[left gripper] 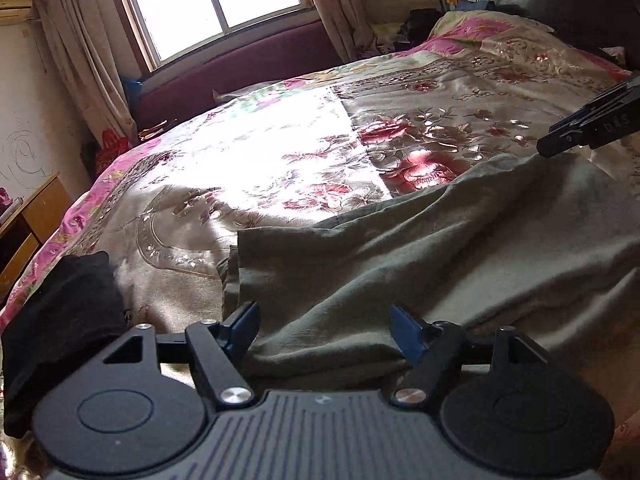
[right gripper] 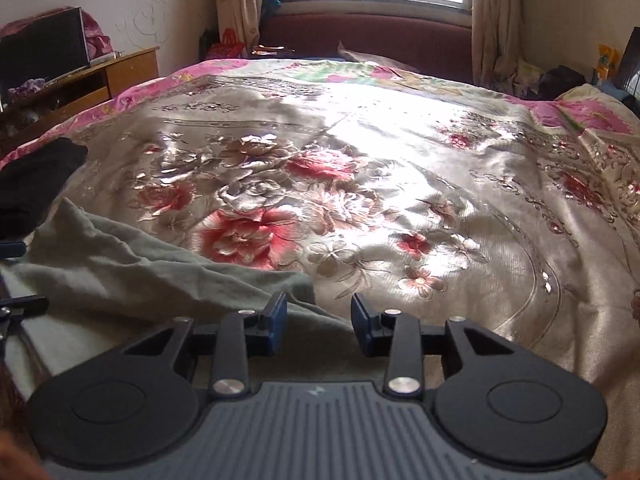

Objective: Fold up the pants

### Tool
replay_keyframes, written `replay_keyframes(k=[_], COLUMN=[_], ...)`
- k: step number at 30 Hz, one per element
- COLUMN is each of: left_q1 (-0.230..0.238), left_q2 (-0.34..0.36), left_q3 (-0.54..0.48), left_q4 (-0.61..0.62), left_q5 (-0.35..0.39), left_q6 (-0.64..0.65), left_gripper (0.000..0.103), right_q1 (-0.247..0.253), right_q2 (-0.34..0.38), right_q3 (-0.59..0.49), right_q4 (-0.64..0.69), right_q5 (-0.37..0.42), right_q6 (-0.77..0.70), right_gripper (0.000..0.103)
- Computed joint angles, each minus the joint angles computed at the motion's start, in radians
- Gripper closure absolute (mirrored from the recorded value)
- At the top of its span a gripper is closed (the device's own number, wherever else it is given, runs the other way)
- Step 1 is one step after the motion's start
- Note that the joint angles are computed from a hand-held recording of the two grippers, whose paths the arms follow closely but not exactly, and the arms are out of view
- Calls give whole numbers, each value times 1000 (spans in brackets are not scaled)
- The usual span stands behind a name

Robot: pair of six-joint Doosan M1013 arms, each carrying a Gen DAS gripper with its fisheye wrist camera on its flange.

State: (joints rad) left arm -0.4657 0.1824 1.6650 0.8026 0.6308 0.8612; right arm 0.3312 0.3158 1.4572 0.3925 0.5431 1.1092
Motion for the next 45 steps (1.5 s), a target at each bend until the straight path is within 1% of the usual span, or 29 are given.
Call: replay_keyframes(k=[2, 3, 5, 6, 7, 8, 9, 11, 12, 13, 14, 16, 18, 19, 20, 22, 23, 24, 27, 29, 31, 33, 35, 37, 38, 39, 41, 43, 45], left_q1=[-4, -7, -14, -15, -13, -11, -11, -4, 3, 9, 12, 13, 13, 14, 16, 19, 19, 15, 4, -5, -12, -16, -22, -32, -37, -40, -43, -46, -48], left_q2=[4, 4, -1, -4, -4, -2, 2, 4, 4, 1, -3, -16, -26, -26, -24, -14, -12, -13, -28, -35, -42, -45, -42, -38, -36, -36, -33, -32, -31], left_q3=[-5, -5, 2, 5, 4, 1, 3, 9, 7, 5, 7, 15, 22, 19, 15, 6, 8, 9, 15, 22, 29, 35, 35, 36, 38, 38, 33, 27, 21], left_q4=[13, 21, 44, 39, 6, -27, -32, -51, -85, -108, -118, -100, -78, -82, -87, -130, -133, -122, -93, -50, -19, -10, -22, -15, 1, 6, 8, 8, -2], left_q5=[13, 16, 9, 1, -7, -5, -5, -20, -26, -31, -37, -46, -52, -45, -36, -2, 5, 12, 20, 23, 15, 6, 12, 23, 28, 31, 43, 55, 59], left_q6=[-8, -9, -8, 1, 32, 65, 78, 75, 75, 83, 89, 90, 90, 94, 96, 136, 142, 134, 118, 87, 57, 29, 24, 10, -9, -16, -24, -19, -3], left_gripper=[17, 17, 17, 17, 17, 17, 17, 17, 17, 17, 17, 17, 17, 17, 17, 17, 17, 17, 17, 17, 17, 17, 17, 17, 17, 17, 17, 17, 17], right_q1=[7, 15, 37, 43, 49, 57, 61, 54, 47, 43, 42, 53, 60, 64, 71, 90, 95, 96, 65, 46, 21, -3, -29, -57, -71, -92, -118, -137, -147], right_q2=[-1, 7, 34, 58, 86, 111, 134, 182, 196, 196, 184, 149, 127, 128, 136, 173, 177, 168, 117, 72, 17, -28, -61, -78, -82, -87, -95, -97, -86], right_q3=[2, -6, -31, -60, -97, -129, -160, -230, -258, -264, -252, -213, -181, -177, -183, -220, -217, -205, -154, -103, -37, 20, 66, 99, 110, 127, 156, 175, 181], right_q4=[146, 171, 173, 173, 146, 91, 48, 29, 40, 57, 67, 34, 64, 81, 62, -36, -65, -64, 56, 57, 21, -56, -137, -169, -147, -80, 48, 213, 342], right_q5=[62, 87, 102, 136, 170, 174, 184, 237, 279, 287, 267, 205, 164, 160, 168, 221, 222, 208, 190, 154, 109, 82, 73, 90, 101, 108, 100, 98, 123], right_q6=[-136, -165, -171, -161, -114, -33, 36, 147, 187, 203, 183, 125, 37, 6, 12, 89, 111, 112, 70, 100, 170, 293, 418, 529, 553, 544, 507, 411, 331], right_gripper=[66, 66, 66, 66, 66, 66, 66, 67, 67, 67, 67, 65, 62, 59, 54, 54, 54, 54, 55, 54, 54, 54, 54, 53, 52, 52, 52, 52, 52])
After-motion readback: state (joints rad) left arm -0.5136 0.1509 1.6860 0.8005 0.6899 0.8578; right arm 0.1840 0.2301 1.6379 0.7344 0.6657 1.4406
